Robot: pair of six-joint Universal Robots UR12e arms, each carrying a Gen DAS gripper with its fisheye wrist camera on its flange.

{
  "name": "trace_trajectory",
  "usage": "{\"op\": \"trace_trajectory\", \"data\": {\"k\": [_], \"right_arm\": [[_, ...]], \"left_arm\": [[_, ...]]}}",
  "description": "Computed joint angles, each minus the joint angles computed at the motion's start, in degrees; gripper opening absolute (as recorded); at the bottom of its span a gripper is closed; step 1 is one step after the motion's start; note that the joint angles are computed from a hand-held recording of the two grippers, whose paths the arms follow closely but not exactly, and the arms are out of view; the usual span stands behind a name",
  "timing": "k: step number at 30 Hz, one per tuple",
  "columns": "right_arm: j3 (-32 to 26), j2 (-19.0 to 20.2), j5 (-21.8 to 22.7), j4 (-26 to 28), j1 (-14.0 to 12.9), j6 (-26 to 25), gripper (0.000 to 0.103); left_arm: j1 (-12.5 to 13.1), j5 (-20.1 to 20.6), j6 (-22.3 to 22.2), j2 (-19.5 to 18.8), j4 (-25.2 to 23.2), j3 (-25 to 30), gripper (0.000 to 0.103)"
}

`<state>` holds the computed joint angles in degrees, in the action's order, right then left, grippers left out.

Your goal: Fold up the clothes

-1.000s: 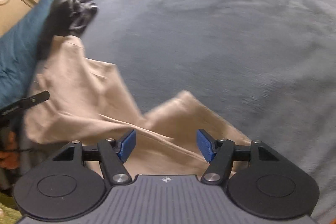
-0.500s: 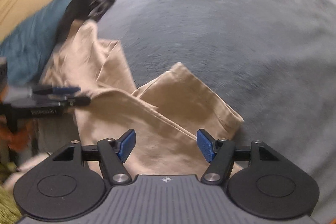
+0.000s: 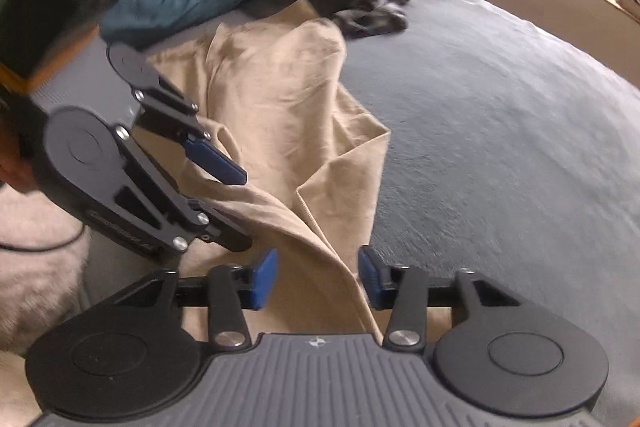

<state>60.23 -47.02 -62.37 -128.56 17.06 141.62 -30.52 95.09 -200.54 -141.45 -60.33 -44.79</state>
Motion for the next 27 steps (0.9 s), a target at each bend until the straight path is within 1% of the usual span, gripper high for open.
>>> {"op": "trace_trajectory", "data": {"k": [2, 3, 6, 8, 10, 12, 13, 14, 15, 16, 17, 18, 20, 23, 25, 27], "right_arm": [[-0.02, 0.00, -2.50, -0.46, 0.41, 0.23, 0.007], [0.29, -0.22, -3.30, -1.15, 0.49, 0.80, 0.004], [1.21, -1.07, -5.04, -2.67, 0.61, 3.58, 0.000], [1.75, -1.93, -4.42, -2.03, 0.39, 5.32, 0.000], [1.76, -2.53, -3.29, 0.17, 0.28, 6.49, 0.000], [2.93, -3.31, -5.57, -1.48, 0.83, 5.32, 0.000], [3.48, -3.55, -7.00, -2.83, 1.16, 4.28, 0.000], [3.20, -3.34, -8.00, -2.84, 1.39, 4.07, 0.004], [2.72, -3.01, -8.93, -2.58, 1.60, 4.03, 0.012], [2.61, -2.71, -9.43, -3.35, 1.80, 3.33, 0.017], [2.57, -2.39, -9.84, -4.35, 2.00, 2.49, 0.027], [2.57, -2.12, -9.81, -5.33, 2.11, 1.25, 0.033], [1.93, -1.42, -10.34, -5.29, 2.47, -1.20, 0.034], [1.08, -0.60, -11.25, -4.37, 3.01, -4.68, 0.033], [1.46, -0.87, -11.08, -4.58, 3.17, -6.39, 0.030], [3.19, -2.12, -10.43, -6.10, 3.25, -7.79, 0.030]], "left_arm": [[0.11, -0.43, 0.18, 0.41, 0.94, -1.01, 0.049], [0.16, -0.66, 0.26, 0.70, 1.75, -1.66, 0.049], [0.40, -1.55, -0.37, 1.80, 5.40, -4.20, 0.049], [0.58, -2.31, -1.28, 2.61, 8.13, -6.14, 0.049], [0.65, -2.66, -1.15, 3.18, 10.13, -7.59, 0.049], [0.37, -1.24, 0.44, 3.07, 10.12, -7.60, 0.049], [0.15, -0.14, 1.66, 3.01, 10.11, -7.57, 0.048], [-0.16, 1.39, 3.30, 2.75, 10.03, -7.28, 0.047], [-0.45, 2.88, 4.91, 2.49, 9.96, -7.00, 0.044], [-0.64, 4.14, 6.42, 2.24, 9.86, -6.72, 0.034], [-0.89, 5.36, 7.66, 2.11, 10.25, -6.69, 0.025], [-1.03, 5.93, 8.28, 2.11, 10.91, -6.91, 0.019], [-1.21, 6.66, 8.81, 2.52, 11.93, -7.67, 0.009], [-1.39, 6.80, 10.17, 4.09, 14.69, -10.17, 0.007], [-1.45, 6.32, 10.71, 5.63, 16.62, -12.34, 0.007], [-1.54, 5.85, 10.84, 7.12, 17.94, -14.37, 0.006]]}}
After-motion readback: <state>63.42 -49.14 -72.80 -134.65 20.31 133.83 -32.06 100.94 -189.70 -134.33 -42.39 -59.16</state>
